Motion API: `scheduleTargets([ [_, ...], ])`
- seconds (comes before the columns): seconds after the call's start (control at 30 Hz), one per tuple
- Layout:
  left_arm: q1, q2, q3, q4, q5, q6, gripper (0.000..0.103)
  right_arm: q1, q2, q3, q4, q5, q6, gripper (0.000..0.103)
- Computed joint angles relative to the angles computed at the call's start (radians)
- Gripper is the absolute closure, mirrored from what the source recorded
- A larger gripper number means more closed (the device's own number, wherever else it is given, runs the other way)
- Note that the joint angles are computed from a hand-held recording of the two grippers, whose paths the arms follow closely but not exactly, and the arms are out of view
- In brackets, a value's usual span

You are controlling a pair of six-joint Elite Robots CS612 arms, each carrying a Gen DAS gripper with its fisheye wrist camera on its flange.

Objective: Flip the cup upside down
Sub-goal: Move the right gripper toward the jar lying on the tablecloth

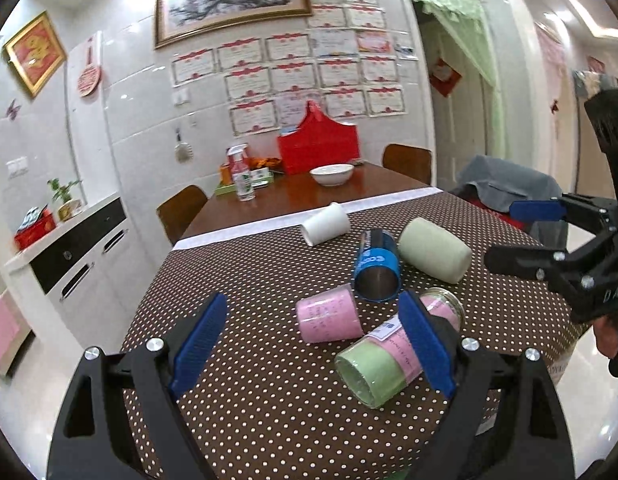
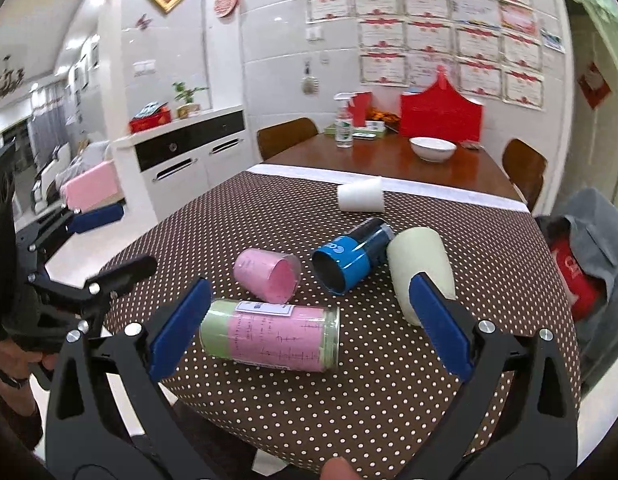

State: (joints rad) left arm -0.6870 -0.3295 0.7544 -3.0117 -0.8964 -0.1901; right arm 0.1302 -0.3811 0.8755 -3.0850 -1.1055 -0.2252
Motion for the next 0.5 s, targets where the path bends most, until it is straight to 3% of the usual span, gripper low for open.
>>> scheduleTargets([
  [0.3, 0.000, -0.023, 0.052, -0.009, 0.028, -0.086, 0.017, 0.009, 0.006, -0.026, 0.102, 0.049, -0.180, 0.006],
  [0.5, 0.000, -0.033, 0.084, -0.038, 0.042, -0.119, 0.017, 0.018, 0.017, -0.075, 0.265, 0.036, -0.396, 0.006],
])
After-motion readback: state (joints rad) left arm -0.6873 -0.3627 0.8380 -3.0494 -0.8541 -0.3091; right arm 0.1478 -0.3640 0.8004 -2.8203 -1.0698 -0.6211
